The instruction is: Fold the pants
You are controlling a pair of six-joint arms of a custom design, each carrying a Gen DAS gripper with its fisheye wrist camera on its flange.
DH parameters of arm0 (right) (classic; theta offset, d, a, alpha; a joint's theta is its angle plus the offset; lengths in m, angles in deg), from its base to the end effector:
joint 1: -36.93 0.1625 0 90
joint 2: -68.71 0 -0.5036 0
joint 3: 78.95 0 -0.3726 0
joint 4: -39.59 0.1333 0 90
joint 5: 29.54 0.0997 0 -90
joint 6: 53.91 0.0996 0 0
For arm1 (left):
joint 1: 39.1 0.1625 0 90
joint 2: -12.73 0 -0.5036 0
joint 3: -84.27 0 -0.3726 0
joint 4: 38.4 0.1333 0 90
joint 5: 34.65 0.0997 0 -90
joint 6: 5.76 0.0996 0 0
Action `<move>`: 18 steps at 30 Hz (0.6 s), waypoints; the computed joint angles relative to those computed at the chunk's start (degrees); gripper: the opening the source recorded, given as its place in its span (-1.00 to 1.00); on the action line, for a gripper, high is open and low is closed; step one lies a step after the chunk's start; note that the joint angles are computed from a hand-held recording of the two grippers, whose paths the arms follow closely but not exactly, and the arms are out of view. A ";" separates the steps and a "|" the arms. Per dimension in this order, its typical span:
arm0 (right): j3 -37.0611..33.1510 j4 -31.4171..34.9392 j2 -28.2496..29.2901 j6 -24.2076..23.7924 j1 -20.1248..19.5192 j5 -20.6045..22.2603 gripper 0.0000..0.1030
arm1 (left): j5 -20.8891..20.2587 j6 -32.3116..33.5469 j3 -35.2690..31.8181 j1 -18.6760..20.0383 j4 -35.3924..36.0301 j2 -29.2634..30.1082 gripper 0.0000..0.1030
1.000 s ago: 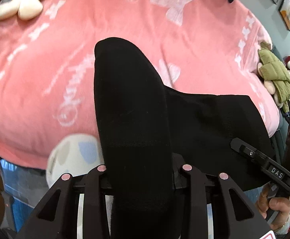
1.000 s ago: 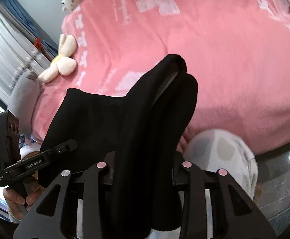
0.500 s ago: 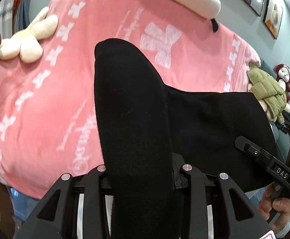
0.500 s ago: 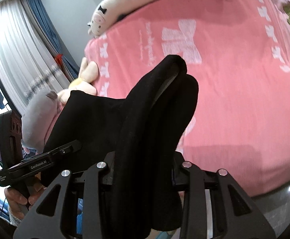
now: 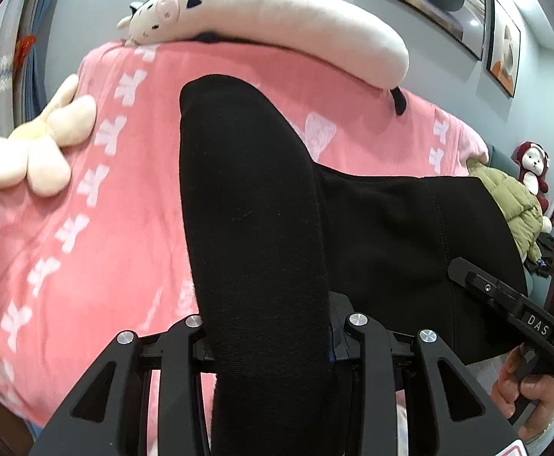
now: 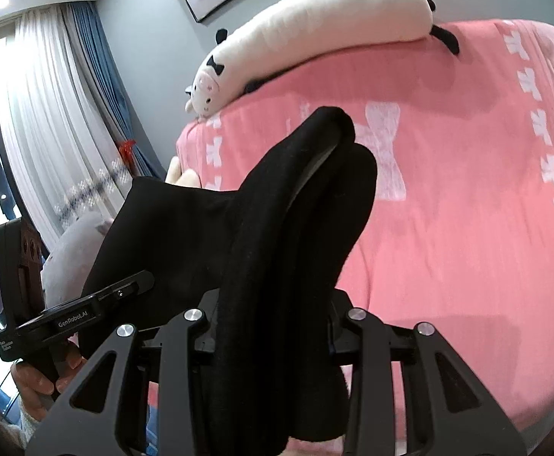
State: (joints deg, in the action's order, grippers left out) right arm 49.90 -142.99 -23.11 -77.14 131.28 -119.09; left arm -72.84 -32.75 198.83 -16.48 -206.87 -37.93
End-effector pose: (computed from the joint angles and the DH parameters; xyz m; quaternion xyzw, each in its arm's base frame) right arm 0.1656 -0.4086 0.4673 0.2127 -0.8588 0.4603 0.0730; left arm -0.4680 -0.4242 0.1829 0.2560 0.8565 -0.3954 0.2109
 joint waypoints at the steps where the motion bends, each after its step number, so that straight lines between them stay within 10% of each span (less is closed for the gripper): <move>1: -0.85 0.02 0.63 0.02 0.19 0.02 -0.34 | 0.07 1.63 -1.10 0.52 -0.67 0.45 -0.38; 18: -17.74 1.21 14.49 -4.19 -2.05 4.06 -0.33 | -2.93 20.59 -18.01 10.05 -9.87 9.41 -0.37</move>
State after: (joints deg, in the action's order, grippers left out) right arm 32.16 -141.77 -8.63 -81.33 129.24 -115.02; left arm -75.77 -12.16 180.82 -6.43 -216.74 -28.52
